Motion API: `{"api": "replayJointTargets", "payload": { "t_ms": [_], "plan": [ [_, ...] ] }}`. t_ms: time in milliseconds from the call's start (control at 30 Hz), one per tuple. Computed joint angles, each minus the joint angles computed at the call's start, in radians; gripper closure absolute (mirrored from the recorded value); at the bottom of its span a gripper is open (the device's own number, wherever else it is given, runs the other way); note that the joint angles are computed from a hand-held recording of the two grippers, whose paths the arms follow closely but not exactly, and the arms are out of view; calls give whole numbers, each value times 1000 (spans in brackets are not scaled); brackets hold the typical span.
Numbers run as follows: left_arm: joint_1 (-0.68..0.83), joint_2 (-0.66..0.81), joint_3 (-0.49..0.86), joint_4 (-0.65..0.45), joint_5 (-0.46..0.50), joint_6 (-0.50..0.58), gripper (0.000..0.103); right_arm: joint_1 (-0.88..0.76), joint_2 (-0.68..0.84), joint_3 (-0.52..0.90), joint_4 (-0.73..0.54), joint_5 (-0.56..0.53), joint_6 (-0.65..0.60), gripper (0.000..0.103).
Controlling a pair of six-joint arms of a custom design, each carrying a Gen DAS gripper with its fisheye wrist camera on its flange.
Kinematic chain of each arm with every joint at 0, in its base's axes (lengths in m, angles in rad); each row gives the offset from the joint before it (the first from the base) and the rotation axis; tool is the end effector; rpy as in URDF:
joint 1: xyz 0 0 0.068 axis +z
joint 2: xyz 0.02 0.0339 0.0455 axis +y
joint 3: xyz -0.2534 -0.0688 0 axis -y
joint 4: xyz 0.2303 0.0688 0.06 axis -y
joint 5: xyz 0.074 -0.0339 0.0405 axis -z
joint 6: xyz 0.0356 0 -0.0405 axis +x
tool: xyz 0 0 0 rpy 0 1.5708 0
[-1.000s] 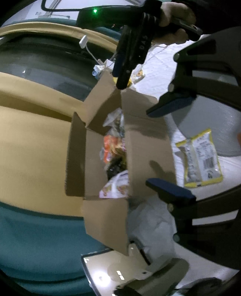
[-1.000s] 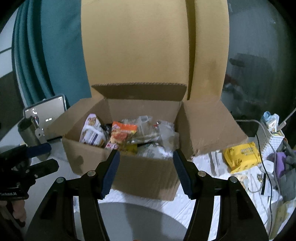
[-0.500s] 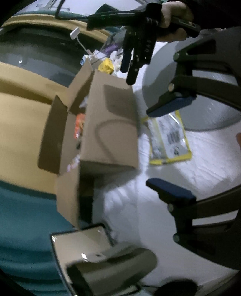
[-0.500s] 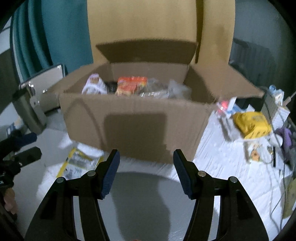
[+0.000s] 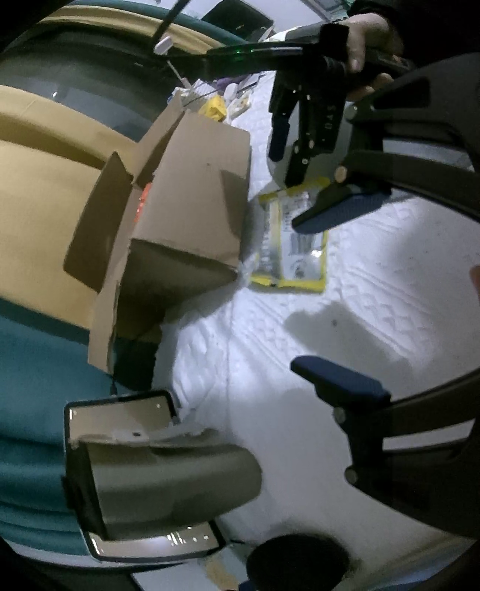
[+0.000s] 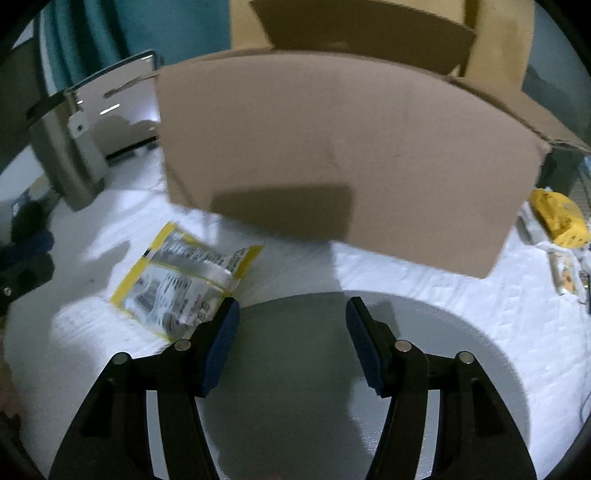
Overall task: Organize snacks
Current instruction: 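Move both tools back to the yellow-edged printed bag on the table, then grasp the yellow-edged printed bag with the right tool, then carry the yellow-edged bag into the box and open the right tool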
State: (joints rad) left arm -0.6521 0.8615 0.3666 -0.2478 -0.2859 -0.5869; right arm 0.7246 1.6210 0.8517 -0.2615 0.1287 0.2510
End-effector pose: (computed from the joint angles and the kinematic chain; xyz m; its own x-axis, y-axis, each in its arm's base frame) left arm 0.1379 -0.0926 0.1761 -0.6786 -0.1504 -0.7190 0.0496 0.9672 -0.2491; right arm 0.2247 0.1928 0.1557 -0.7731 -0.3554 -0.5254 -0.4294 0.9029 0.0211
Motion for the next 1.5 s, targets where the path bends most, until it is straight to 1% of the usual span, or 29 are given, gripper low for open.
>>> {"api": "replayJointTargets", "payload": {
  "t_ms": [133, 200, 300, 533, 633, 700, 767, 833, 967, 1033, 1100, 1200, 1367, 1500],
  "plan": [
    [36, -47, -26, -18, 24, 22, 33, 35, 6, 30, -21, 13, 42, 40],
    [55, -64, -36, -22, 35, 33, 33, 36, 7, 45, -26, 3, 68, 33],
    [80, -82, -50, -18, 51, 51, 33, 37, 11, 63, -20, -18, 110, 29],
    [130, -89, -74, 15, 93, 93, 33, 75, 135, 139, -3, -37, 171, 29],
    [172, -80, -93, 39, 125, 102, 33, 88, 184, 177, 2, -47, 184, 29],
    [209, -72, -104, 57, 162, 109, 33, 97, 215, 202, 2, -48, 188, 29],
    [241, -74, -110, 63, 195, 104, 33, 116, 227, 207, 14, -15, 188, 29],
    [255, -83, -116, 64, 201, 100, 33, 132, 237, 216, 11, 2, 189, 30],
    [253, -72, -110, 65, 197, 99, 33, 142, 245, 220, 17, 5, 180, 43],
    [225, -75, -105, 51, 165, 90, 33, 146, 244, 219, 21, -1, 171, 53],
    [196, -67, -96, 43, 134, 78, 33, 139, 222, 204, 20, -28, 163, 68],
    [145, -78, -77, 5, 81, 52, 33, 139, 202, 197, 13, -50, 150, 72],
    [80, -85, -37, -56, 11, 4, 33, 135, 128, 144, 27, -66, 128, 73],
    [8, -49, 15, -85, -51, -39, 33, 119, 46, 106, 15, -84, 103, 73]
  ]
}}
